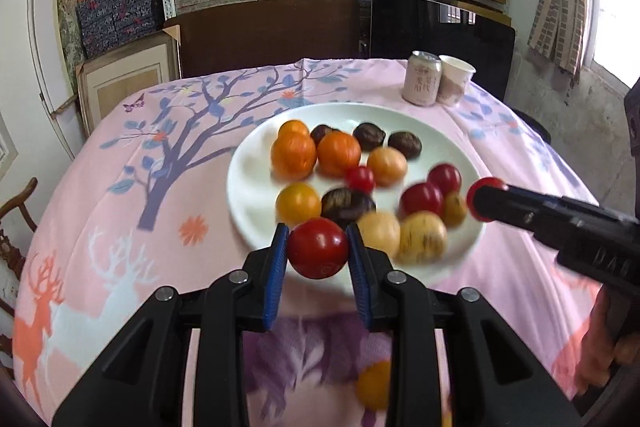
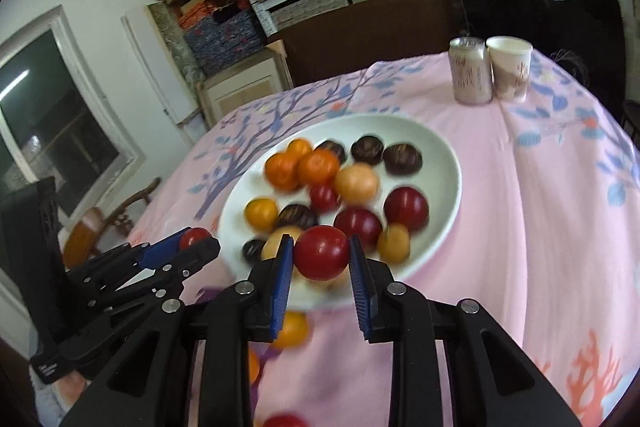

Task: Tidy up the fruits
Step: 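Carry both tomatoes over the plate and open both tools to release, then grasp an orange with the left tool while the right tool grasps a red tomato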

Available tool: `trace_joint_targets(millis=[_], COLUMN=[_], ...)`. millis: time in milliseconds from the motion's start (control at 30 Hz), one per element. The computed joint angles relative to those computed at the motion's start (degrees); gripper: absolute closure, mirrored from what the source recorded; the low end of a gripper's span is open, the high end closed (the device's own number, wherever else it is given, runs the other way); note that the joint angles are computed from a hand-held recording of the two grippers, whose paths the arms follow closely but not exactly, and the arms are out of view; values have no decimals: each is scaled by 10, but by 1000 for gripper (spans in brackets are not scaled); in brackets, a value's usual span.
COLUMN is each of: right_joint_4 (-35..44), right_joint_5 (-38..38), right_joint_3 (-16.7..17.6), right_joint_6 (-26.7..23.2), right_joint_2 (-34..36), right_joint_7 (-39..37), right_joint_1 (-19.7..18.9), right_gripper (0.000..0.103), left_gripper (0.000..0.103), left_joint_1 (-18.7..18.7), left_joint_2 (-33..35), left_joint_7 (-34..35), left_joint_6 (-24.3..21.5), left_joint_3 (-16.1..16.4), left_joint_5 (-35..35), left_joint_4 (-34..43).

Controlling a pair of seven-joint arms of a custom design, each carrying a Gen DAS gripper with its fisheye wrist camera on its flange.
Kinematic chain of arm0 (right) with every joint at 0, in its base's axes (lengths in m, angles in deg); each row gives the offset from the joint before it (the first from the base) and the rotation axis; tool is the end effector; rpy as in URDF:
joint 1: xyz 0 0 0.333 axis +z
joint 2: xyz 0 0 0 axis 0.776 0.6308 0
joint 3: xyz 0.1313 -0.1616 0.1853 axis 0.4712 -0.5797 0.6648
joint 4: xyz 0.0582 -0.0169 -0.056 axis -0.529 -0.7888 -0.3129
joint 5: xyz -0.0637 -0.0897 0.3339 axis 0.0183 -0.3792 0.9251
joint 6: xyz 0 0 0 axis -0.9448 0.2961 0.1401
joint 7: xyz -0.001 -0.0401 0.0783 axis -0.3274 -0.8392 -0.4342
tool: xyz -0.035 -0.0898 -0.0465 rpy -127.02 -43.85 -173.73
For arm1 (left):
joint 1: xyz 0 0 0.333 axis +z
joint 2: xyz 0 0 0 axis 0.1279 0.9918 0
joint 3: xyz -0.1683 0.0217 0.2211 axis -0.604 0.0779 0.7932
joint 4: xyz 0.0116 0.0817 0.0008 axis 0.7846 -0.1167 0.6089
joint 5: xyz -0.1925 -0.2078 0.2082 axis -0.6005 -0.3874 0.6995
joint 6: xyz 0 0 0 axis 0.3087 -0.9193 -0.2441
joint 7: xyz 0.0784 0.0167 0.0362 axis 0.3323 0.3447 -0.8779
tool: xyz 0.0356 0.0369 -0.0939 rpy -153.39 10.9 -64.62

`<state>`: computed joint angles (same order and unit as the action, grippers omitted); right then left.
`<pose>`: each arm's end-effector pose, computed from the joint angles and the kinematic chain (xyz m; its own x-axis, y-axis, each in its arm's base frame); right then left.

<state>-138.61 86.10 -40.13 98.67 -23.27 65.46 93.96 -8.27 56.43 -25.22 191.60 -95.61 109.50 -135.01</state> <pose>0.5638 0.3054 0.4011 0.1364 -0.9324 -0.3348 -0.6629 0.1653 -0.7303 0.5665 -0.2641 0.4171 -0.3072 -0.9515 0.0157 -0.6464 0.1966 -0.7373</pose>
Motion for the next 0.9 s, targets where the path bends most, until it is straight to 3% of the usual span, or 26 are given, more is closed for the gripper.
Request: trace_joint_targets(millis=[67, 100, 133, 267, 300, 367, 533, 667, 800, 900], right_joint_4=[61, 74, 72, 36, 24, 4, -72, -139, -189, -216], right_joint_5=[37, 13, -26, -23, -16, 2, 52, 72, 87, 97], right_joint_3=[9, 2, -17, -8, -6, 43, 91, 158, 181, 200], right_joint_6=[-47, -53, -40, 10, 19, 32, 75, 109, 121, 129], right_joint_2=[36, 47, 52, 38, 32, 16, -26, -61, -88, -102], right_joint_7=[-47, -22, 24, 16, 11, -11, -36, -55, -101, -138], right_joint_1=[-12, -13, -2, -9, -8, -49, -86, -133, -122, -115], right_gripper=[60, 43, 41, 41, 41, 41, 41, 40, 40, 41], left_gripper=[64, 49, 42, 36, 36, 35, 35, 35, 35, 35], left_joint_1=[33, 32, 16, 11, 22, 51, 39, 71, 43, 37], left_joint_2=[41, 50, 53, 52, 51, 46, 1, -46, -81, -88], left_joint_7=[60, 54, 33, 28, 34, 57, 50, 83, 79, 91], left_joint_6=[-19, -21, -11, 13, 16, 22, 43, 63, 78, 77], left_joint_3=[-46, -45, -24, -11, -21, -51, -25, -60, -37, -42], left_joint_5=[-70, -72, -64, -63, -74, -102, -97, -117, -86, -77], left_joint_4=[47, 57, 59, 49, 44, 29, -41, -122, -176, -192])
